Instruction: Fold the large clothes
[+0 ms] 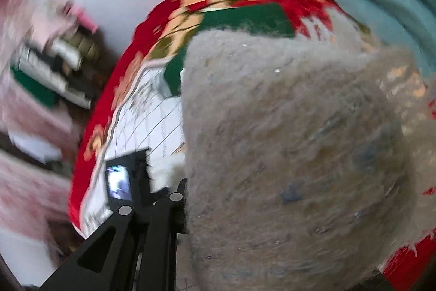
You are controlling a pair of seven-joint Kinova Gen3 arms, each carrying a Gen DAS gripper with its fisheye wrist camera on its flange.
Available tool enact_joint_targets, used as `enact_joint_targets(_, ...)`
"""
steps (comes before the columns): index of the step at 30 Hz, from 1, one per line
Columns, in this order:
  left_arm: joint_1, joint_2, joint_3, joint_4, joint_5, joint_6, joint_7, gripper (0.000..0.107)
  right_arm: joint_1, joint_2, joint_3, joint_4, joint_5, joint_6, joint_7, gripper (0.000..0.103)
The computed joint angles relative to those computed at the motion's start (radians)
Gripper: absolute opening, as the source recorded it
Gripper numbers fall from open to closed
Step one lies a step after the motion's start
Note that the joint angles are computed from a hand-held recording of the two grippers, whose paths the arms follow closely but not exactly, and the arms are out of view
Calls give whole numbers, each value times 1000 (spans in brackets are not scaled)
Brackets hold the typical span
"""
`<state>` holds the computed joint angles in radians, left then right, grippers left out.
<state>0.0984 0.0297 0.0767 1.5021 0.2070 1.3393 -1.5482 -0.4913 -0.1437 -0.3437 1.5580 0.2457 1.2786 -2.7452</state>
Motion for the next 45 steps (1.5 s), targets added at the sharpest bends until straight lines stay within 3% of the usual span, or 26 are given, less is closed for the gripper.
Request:
enact_joint_targets(4, -152, -109, -142, -42, -5, 133, -44, 100, -176, 185, -61, -185, 143, 86, 30, 18)
enact_joint_targets(6, -245, -138, -220, -79, -34, 199, -89, 100, -268, 278, -60, -268, 163, 112, 77, 18)
enact_joint_targets(9, -352, -161, -287, -112, -90, 229, -154, 100, -407, 417, -37, -338, 191, 102, 121, 18)
enact_joint_targets(12, -419, -171, -322, -116, -116, 231, -202, 100, -545, 553, 38, -407, 167, 112, 179, 18)
enact_joint_targets(17, -485, -161, -345, -136, -100, 239, -236, 100, -737, 686, 259, -458, 14, 103, 316, 24)
enact_joint_targets(19, -500, -148, -349, -156, -72, 249, -248, 100, -775, 692, 309, -454, -35, 79, 353, 44)
enact_joint_targets(20, -508, -132, -354, -177, -43, 260, -255, 100, -772, 679, 314, -441, -68, 51, 374, 54)
enact_joint_targets(21, -512, -121, -348, -194, -21, 271, -250, 100, -754, 655, 301, -422, -108, 10, 397, 69)
enact_joint_targets(22, -519, -112, -345, -216, 13, 292, -250, 100, -720, 629, 269, -405, -149, -17, 410, 75)
enact_joint_targets(25, -509, -98, -312, -239, 75, 297, -255, 100, -581, 536, 154, -295, -271, -136, 460, 76)
enact_joint_targets(28, -471, -103, -263, -193, 56, 277, -253, 100, -442, 420, 78, -156, -393, -211, 391, 76)
enact_joint_targets(31, -423, -111, -224, -81, 17, 250, -243, 100, -315, 303, 69, -17, -502, -223, 313, 76)
enact_joint_targets(33, -378, -114, -210, -1, -32, 232, -222, 100, -223, 218, 35, 72, -509, -221, 232, 76)
enact_joint_targets(35, -386, -114, -175, 67, -66, 230, -207, 100, -161, 153, 20, 129, -479, -188, 170, 76)
enact_joint_targets(37, -376, -121, -214, 116, -35, 235, -211, 100, -139, 114, 49, 175, -460, -176, 149, 76)
enact_joint_targets(39, -385, -132, -240, 145, 9, 242, -232, 89, -79, 92, 36, 208, -475, -181, 152, 76)
enact_joint_targets(41, -387, -157, -215, 161, -6, 229, -224, 58, -4, 81, -2, 241, -499, -209, 164, 76)
enact_joint_targets(42, -369, -164, -219, 162, -9, 227, -230, 49, 7, 87, -13, 242, -494, -211, 150, 76)
enact_joint_targets(43, -360, -177, -205, 164, -29, 215, -232, 29, 3, 90, -5, 240, -497, -216, 146, 76)
enact_joint_targets(45, -355, -197, -214, 161, -33, 210, -227, 11, -27, 76, 38, 242, -511, -209, 144, 76)
